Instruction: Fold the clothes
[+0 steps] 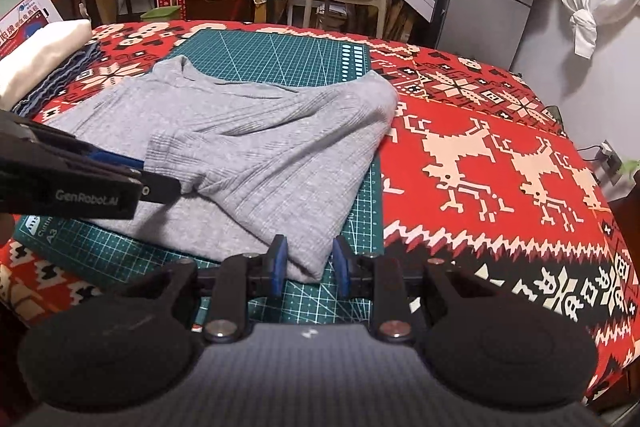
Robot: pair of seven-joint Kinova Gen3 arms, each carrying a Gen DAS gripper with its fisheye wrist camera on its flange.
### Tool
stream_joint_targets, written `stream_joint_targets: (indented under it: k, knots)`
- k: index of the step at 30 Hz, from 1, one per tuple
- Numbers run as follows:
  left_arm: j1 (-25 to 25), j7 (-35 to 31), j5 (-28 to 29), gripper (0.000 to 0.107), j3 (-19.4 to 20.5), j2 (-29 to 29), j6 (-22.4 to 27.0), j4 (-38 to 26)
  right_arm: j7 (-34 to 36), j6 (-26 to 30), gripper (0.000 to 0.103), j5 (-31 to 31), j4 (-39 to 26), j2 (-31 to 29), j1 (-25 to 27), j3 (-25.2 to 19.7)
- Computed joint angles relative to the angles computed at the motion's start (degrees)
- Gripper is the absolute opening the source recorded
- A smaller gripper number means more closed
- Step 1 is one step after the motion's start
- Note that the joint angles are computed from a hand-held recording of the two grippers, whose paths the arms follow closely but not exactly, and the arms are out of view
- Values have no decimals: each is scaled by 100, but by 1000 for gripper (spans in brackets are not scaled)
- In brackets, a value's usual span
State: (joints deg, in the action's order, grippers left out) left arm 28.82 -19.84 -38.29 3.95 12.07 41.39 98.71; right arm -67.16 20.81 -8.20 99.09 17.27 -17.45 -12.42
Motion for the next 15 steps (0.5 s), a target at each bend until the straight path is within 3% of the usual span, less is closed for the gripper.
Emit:
stream_joint_targets:
  k: [2,5,9,15]
  knots:
    - [14,116,-4,3,-12,-81,19,6,7,88,22,16,-38,14,-9,6]
    - [-118,314,185,3,26,-377,-223,181,132,108,6,-121,-29,-22,114,-74]
    - [-513,141,862,2,181,-716,-689,460,350,276,5,-396,-118,-47,347,-161]
    - [-859,-549,1760,3,254,-470,-666,411,295,588,5,-430,-305,85,253,32]
